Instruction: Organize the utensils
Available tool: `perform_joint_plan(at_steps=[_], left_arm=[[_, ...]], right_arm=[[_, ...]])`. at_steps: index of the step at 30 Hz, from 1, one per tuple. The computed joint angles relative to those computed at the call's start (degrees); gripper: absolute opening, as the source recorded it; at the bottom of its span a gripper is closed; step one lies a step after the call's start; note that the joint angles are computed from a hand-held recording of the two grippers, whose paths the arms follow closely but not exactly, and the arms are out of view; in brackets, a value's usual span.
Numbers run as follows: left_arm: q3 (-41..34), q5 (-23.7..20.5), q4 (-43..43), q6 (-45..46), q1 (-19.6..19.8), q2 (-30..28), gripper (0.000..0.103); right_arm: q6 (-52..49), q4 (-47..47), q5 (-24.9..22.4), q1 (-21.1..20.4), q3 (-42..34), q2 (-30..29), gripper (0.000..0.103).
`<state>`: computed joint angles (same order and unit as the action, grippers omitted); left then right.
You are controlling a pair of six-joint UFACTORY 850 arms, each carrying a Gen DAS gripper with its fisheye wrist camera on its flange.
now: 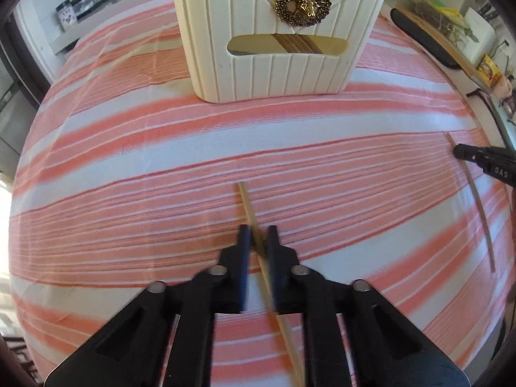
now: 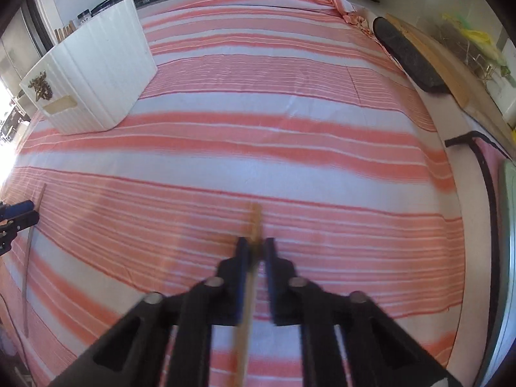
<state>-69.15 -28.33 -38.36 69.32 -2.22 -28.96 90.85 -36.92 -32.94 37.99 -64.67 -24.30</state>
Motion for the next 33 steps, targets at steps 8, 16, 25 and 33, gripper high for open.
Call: perform_joint_plan(at_steps=[8,16,25,33], left_arm=[[4.28,-10.34,-19.76,19.13,6.54,6.99,0.004],[7.48,-25.87,-29.11,29.47,13.72,15.66,0.004],[8.12,-29.86,-31.82,31.65,15.47,17.33,0.004],[7.96,-30.4,-31.63,31.77,16.13,17.83,0.004]], right_arm=[[23.05,-21.95,-1.23,6.3,4.76,8.5,0.006],[31.91,-33.8,-15.16,18.18,3.33,14.13,0.006],[28.47,-36.15,-20.94,21.95,-0.45,13.27,0.006],[37.34,-44.29,-21.89,22.28,2.35,15.35,0.006]])
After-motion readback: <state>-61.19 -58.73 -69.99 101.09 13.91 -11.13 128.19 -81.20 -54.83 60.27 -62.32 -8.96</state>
